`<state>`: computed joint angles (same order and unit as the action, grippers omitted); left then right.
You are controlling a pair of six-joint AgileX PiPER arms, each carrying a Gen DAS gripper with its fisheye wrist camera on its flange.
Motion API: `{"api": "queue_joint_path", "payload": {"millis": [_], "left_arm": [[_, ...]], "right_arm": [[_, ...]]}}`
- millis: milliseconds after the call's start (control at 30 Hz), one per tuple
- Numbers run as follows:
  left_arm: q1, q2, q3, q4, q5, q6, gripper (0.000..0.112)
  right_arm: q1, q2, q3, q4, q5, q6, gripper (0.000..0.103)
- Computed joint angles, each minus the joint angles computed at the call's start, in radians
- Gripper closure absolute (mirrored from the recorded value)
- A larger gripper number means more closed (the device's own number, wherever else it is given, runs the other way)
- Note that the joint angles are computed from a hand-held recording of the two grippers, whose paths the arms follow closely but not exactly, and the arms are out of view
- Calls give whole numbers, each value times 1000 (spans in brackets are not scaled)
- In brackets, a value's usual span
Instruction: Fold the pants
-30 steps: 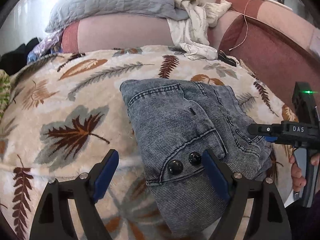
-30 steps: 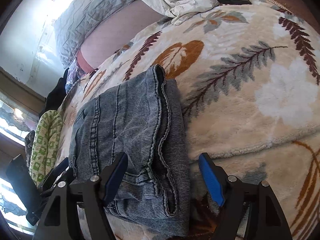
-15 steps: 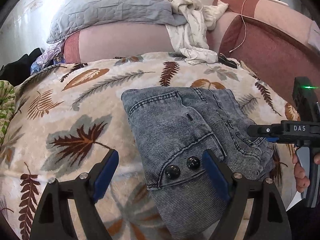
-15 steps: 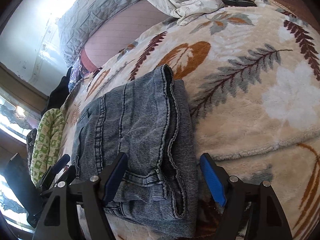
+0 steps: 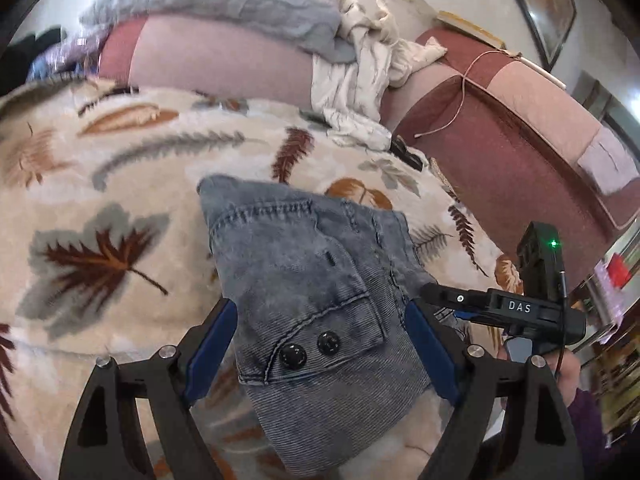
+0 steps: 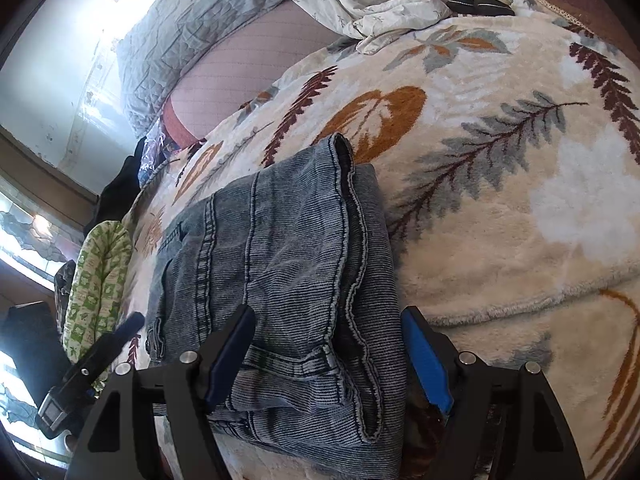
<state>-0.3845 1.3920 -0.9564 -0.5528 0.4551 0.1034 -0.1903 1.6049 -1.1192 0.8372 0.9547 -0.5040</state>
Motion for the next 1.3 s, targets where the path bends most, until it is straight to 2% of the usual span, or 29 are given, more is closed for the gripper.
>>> {"api": "queue_joint_path", "payload": {"millis": [133, 300, 467, 600, 667, 800, 900, 1100, 1167, 1200, 1233, 1267, 1300], "left_arm": [[60, 30, 11, -218, 51, 173, 26], [92, 61, 7, -289, 104, 223, 26], [99, 63, -3, -246, 139, 201, 26], [143, 91, -13, -266, 214, 206, 26], [149, 106, -17, -253, 227, 183, 26], [164, 159, -33, -335, 308, 250, 26], [116, 149, -40, -258, 269, 201, 26], [77, 119, -25, -194, 206, 167, 26], [71, 113, -24, -173, 194, 155, 26], [61, 108, -25, -146, 183, 137, 26], [48, 100, -24, -113, 167, 115, 26], [34, 95, -24, -82, 152, 94, 27], [17, 87, -24, -40, 136, 70, 27]], "right_arm": [[-14, 5, 1, 5, 0, -9, 25], [-58, 20, 5, 38, 18, -22, 25], [-56, 29, -1, 30, 33, -25, 25], [-63, 40, -4, 40, 64, -47, 25], [-70, 48, -4, 52, 83, -67, 25], [-106, 76, -5, 101, 134, -96, 24], [-132, 112, -4, 162, 211, -142, 24], [-162, 146, 4, 212, 252, -187, 23], [-167, 146, 4, 210, 256, -198, 26], [-166, 138, 10, 203, 246, -194, 35], [-162, 131, 12, 194, 235, -187, 51], [-161, 127, 14, 180, 226, -181, 57], [-157, 123, 17, 173, 218, -181, 59]]}}
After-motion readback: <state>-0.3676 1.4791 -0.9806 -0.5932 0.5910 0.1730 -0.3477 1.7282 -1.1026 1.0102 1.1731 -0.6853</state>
